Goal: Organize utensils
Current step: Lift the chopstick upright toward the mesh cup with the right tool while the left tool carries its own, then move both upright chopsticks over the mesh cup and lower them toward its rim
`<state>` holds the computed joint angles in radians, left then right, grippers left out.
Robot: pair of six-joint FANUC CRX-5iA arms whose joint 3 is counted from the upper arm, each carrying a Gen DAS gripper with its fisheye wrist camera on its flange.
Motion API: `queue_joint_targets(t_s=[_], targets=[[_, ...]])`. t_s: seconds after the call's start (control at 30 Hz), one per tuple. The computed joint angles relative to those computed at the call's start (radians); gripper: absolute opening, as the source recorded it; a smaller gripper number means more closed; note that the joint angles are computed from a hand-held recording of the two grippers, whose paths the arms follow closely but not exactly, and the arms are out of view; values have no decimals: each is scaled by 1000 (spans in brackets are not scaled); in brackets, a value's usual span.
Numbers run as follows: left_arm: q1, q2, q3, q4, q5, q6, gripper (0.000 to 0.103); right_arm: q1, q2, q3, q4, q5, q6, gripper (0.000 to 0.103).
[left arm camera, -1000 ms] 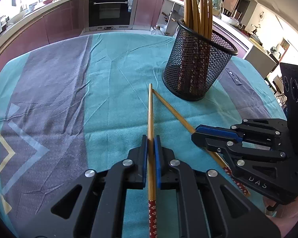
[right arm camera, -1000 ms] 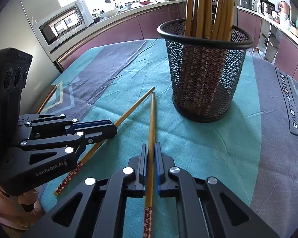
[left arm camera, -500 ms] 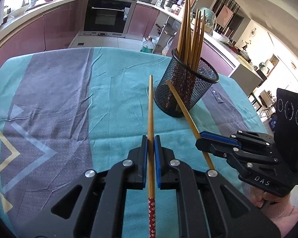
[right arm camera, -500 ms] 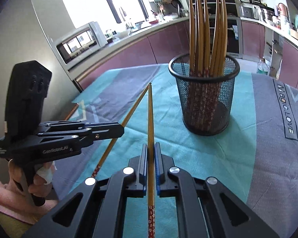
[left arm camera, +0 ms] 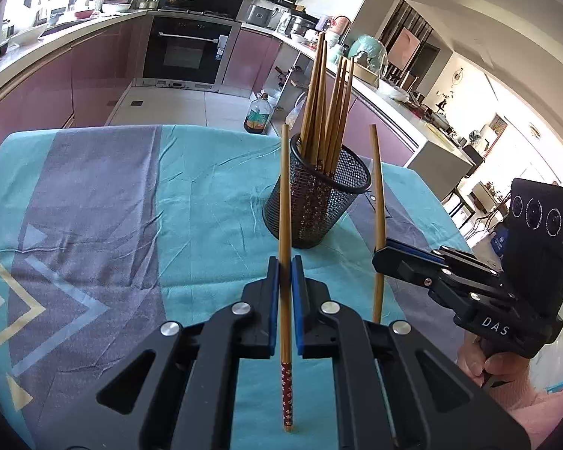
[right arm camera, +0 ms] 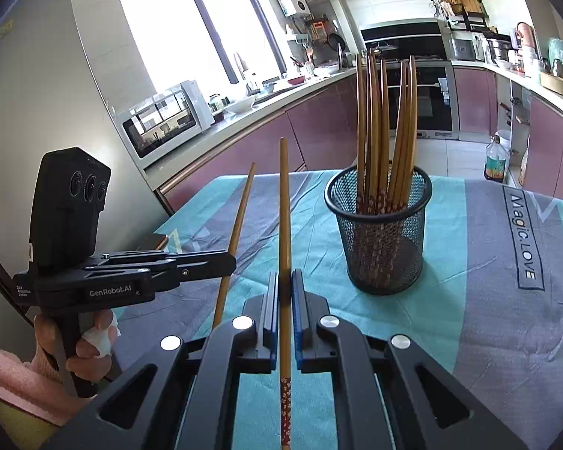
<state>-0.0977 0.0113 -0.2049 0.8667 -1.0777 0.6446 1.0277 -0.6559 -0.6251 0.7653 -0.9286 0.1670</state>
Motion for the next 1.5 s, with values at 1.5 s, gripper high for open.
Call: queue_joint_targets(t_s=[1.5], targets=[[-32,-12,104,238,10,-106,7,-69,-12,36,247,-37,-21,5]])
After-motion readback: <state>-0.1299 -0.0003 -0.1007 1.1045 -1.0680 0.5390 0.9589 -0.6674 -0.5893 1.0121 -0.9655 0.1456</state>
